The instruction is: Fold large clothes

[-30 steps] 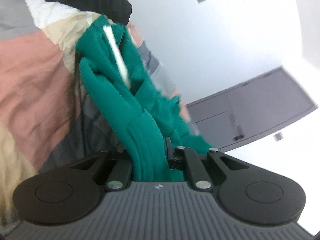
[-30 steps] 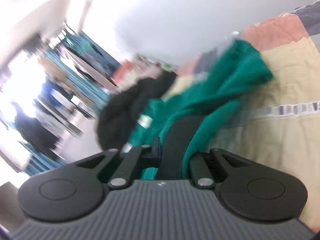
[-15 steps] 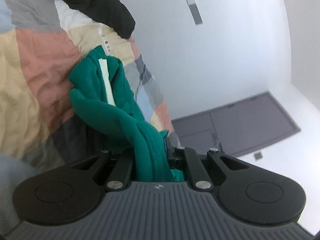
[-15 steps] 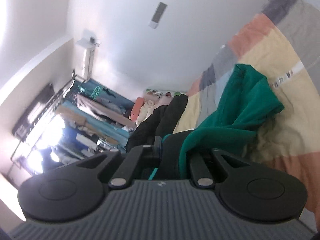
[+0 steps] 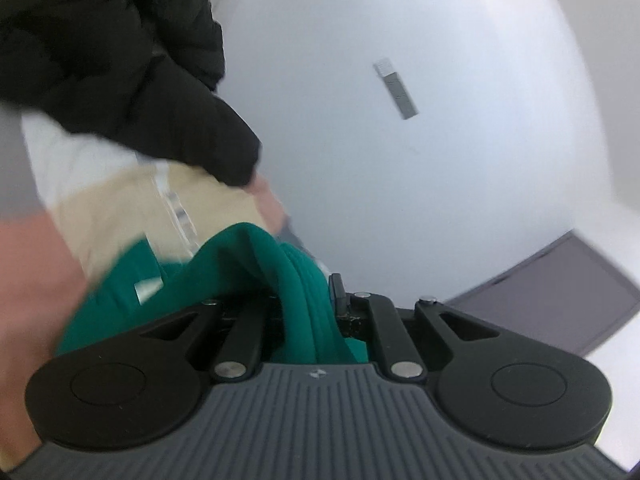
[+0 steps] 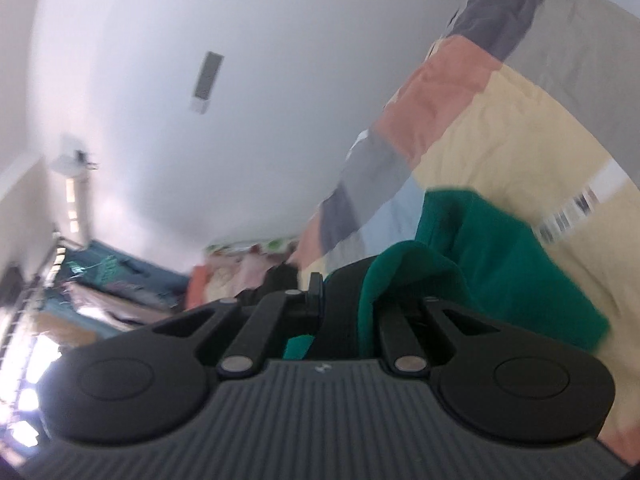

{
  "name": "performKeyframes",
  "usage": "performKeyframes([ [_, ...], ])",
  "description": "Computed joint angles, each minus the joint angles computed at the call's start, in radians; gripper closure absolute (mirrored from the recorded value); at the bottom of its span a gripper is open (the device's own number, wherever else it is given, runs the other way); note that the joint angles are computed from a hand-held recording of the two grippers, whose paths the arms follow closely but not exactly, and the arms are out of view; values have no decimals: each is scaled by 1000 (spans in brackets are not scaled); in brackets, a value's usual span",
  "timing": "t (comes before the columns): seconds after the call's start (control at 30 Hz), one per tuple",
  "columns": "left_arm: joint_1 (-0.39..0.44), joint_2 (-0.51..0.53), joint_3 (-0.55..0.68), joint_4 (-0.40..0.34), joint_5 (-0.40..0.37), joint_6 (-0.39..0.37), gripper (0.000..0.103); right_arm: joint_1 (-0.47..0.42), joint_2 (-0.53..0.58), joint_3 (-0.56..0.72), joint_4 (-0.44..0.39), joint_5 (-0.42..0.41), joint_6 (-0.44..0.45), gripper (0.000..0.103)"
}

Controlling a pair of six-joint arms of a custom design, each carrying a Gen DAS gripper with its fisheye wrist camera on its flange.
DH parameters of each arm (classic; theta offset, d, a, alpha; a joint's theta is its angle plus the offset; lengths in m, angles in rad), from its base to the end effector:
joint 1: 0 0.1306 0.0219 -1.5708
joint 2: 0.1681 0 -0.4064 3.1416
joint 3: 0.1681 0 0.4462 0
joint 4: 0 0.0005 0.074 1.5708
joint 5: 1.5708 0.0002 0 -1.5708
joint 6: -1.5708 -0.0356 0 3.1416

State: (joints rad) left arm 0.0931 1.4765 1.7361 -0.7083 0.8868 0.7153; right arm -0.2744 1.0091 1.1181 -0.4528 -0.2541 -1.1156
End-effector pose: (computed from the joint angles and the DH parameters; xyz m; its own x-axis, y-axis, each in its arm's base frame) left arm 0.5701 0.0250 0.6084 -0.7435 -0.4856 -0.4597 0.1973 0.4975 -0.8447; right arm 0.3985 -0.1034 0.5177 -0.1117 0.9346 -0.3378 0.3066 0.3558 0.8829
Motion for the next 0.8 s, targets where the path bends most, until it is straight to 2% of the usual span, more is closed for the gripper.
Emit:
performKeyframes([
  [0.1,-35,68,30,38,-66,-27,92,16,96,33,36,72,-29,95],
  [0.2,-52,138,67,36,-100,-81,92,24,172,29,104,120,-49,95],
  [0.33,-69,218,89,63,-107,-118,91,31,251,33,132,155,-10,95],
  [0.47,-81,291,127,54,-113,-152,91,18,332,58,140,137,-5,95],
  [0.57,-94,344,173,19,-126,-206,90,20,385,99,125,151,92,96],
  [0.63,-96,355,169,25,-128,-209,90,23,409,107,135,162,136,96],
  [0.73,-91,351,139,70,-102,-145,89,14,412,89,163,131,93,97],
  [0.8,-91,325,112,102,-104,-167,88,10,406,80,173,118,73,97],
])
